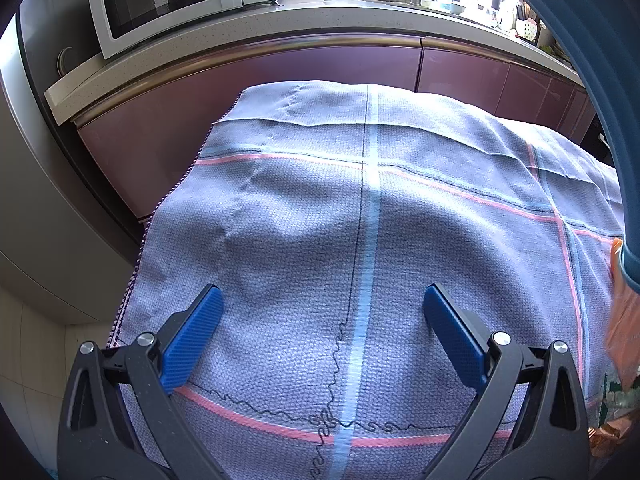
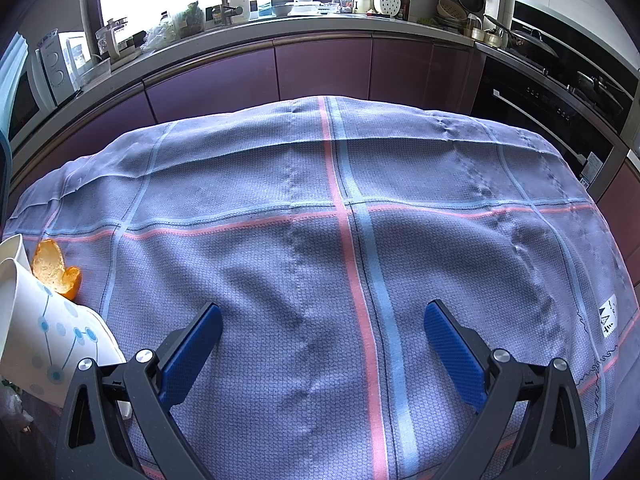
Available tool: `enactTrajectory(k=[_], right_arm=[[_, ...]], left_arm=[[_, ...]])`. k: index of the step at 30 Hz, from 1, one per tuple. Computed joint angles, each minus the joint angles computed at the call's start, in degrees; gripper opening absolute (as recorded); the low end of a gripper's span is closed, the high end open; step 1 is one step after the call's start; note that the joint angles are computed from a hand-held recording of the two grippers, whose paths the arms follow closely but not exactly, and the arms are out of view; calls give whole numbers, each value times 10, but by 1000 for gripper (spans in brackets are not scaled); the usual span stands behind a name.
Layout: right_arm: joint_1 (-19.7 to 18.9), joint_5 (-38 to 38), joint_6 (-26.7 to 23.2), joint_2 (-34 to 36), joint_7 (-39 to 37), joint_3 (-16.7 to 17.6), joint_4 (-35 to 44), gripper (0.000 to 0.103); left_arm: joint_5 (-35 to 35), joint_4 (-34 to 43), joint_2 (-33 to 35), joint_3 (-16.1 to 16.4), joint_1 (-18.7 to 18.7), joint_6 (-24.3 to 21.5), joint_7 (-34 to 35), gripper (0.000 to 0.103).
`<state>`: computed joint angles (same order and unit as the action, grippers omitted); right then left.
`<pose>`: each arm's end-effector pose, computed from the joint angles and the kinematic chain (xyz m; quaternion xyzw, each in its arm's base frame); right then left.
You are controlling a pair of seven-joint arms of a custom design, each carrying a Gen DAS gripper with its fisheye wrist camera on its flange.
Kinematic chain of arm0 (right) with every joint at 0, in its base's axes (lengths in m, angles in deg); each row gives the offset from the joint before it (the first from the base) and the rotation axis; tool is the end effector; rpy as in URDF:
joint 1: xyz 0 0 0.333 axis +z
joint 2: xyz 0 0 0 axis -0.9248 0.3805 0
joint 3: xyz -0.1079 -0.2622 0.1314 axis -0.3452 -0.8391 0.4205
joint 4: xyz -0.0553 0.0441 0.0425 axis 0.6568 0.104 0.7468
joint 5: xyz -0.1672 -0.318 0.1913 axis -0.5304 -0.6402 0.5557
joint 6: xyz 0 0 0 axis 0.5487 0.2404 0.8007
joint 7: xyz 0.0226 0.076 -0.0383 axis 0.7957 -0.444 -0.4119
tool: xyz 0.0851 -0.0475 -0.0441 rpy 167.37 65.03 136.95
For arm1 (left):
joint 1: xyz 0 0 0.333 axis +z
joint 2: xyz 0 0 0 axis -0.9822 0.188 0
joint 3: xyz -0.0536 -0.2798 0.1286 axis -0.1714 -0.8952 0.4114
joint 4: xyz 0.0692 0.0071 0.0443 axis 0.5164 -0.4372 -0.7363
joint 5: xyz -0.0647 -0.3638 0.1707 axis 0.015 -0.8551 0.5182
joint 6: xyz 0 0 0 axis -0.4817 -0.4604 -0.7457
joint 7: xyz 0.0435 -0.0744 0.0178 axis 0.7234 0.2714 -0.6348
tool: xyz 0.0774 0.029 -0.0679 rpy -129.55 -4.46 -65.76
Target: Collect trash
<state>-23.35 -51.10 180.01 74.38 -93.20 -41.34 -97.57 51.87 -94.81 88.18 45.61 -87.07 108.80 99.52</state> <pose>0.3434 0.4680 0.3625 -0.3785 0.8737 -0.2751 0.1329 0.6654 -0.1750 0.3642 -0.5011 0.8074 -0.2555 0.1781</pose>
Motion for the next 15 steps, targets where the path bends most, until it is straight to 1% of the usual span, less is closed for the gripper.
enactTrajectory(k=[15], right_arm=[[0,0,0,0,0,0,0,98]], left_arm=[[-1,-1,-1,0,0,1,1,99]])
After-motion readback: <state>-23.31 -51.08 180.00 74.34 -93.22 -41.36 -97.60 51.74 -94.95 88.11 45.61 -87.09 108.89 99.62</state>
